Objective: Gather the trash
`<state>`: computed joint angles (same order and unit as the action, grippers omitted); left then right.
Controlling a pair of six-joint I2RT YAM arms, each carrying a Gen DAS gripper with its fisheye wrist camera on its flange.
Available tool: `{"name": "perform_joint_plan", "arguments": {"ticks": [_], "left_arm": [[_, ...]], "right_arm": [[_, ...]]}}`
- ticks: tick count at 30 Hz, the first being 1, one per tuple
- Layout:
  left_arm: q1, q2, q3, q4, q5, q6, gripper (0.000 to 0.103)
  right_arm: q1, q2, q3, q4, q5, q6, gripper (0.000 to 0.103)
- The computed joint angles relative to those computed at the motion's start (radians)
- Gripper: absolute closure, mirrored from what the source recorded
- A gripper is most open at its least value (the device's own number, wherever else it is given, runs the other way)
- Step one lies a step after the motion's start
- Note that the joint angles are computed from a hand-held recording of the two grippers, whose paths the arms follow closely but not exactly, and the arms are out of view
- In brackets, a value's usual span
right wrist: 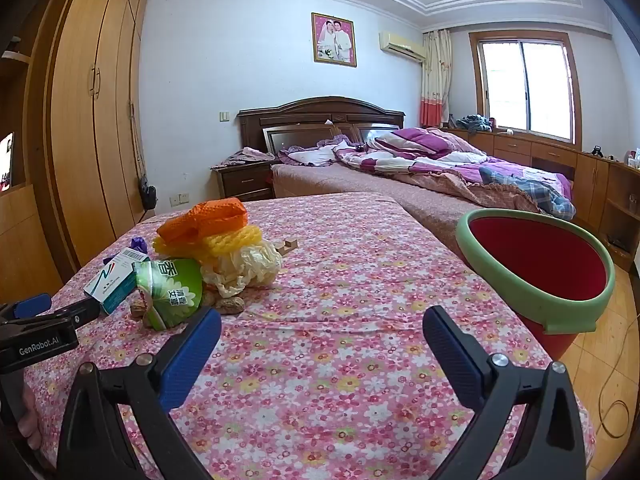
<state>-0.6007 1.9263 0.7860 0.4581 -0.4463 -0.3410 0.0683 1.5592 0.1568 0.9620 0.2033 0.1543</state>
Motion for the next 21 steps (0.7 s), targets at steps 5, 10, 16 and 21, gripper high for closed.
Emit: {"name": "perform_joint_plan", "arguments": {"ticks": [5, 10, 16, 21], "left_arm": [[0.000, -0.001, 0.001, -0.003, 0.003, -0.003, 0.008], [0.001, -0.001, 0.001, -0.006, 0.004, -0.004, 0.008], [0.001, -0.001, 0.002, -0.008, 0.004, -0.005, 0.008], [0.001, -0.001, 0.002, -0.009, 0.005, -0.006, 0.008]], "right_arm": [[0.001, 0.002, 0.000, 0.002, 0.001, -0.001, 0.000], [0.001, 0.002, 0.000, 0.002, 0.002, 0.000, 0.000], [0.001, 0.000, -0.001, 0.003, 0.002, -0.001, 0.000], [0.001, -0.001, -0.002, 0.001, 0.002, -0.002, 0.000]]}}
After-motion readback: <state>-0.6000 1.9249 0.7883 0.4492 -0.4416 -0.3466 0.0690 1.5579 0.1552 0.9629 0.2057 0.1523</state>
